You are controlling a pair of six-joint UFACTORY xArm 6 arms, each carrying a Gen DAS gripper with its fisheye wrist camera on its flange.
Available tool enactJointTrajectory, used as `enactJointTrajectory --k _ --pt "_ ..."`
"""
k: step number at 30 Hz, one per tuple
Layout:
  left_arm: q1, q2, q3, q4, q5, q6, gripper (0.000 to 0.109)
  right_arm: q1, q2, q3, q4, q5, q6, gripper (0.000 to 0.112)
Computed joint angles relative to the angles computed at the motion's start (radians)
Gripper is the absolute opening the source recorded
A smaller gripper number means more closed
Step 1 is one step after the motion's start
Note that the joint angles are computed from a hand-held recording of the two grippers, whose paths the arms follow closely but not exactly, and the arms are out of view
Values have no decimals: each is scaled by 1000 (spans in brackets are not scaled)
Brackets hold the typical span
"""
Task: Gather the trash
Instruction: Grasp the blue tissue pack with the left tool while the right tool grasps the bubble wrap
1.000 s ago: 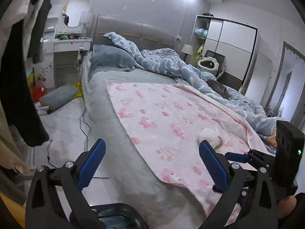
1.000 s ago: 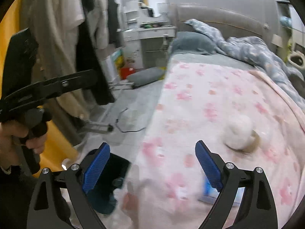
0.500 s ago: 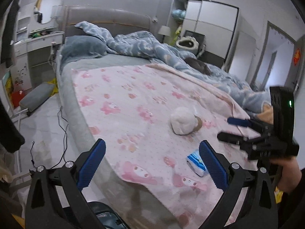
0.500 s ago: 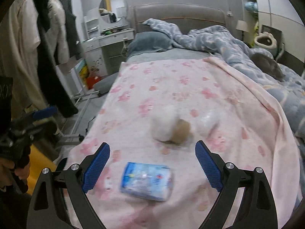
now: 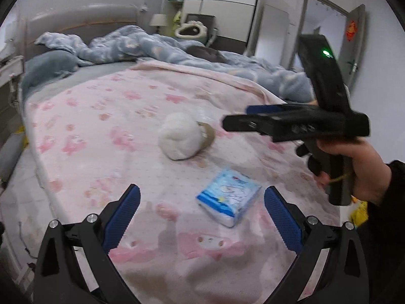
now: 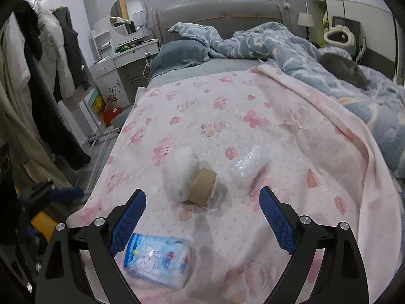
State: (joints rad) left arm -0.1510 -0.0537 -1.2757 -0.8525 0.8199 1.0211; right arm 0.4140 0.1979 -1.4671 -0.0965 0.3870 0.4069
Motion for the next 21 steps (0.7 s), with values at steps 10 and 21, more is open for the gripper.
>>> enactJointTrajectory --k 10,21 --pt "-22 100 -84 18 120 79 100 -28 97 -109 84 52 -78 92" --pt "-44 202 -165 27 196 82 99 -55 137 -147 101 76 -98 92"
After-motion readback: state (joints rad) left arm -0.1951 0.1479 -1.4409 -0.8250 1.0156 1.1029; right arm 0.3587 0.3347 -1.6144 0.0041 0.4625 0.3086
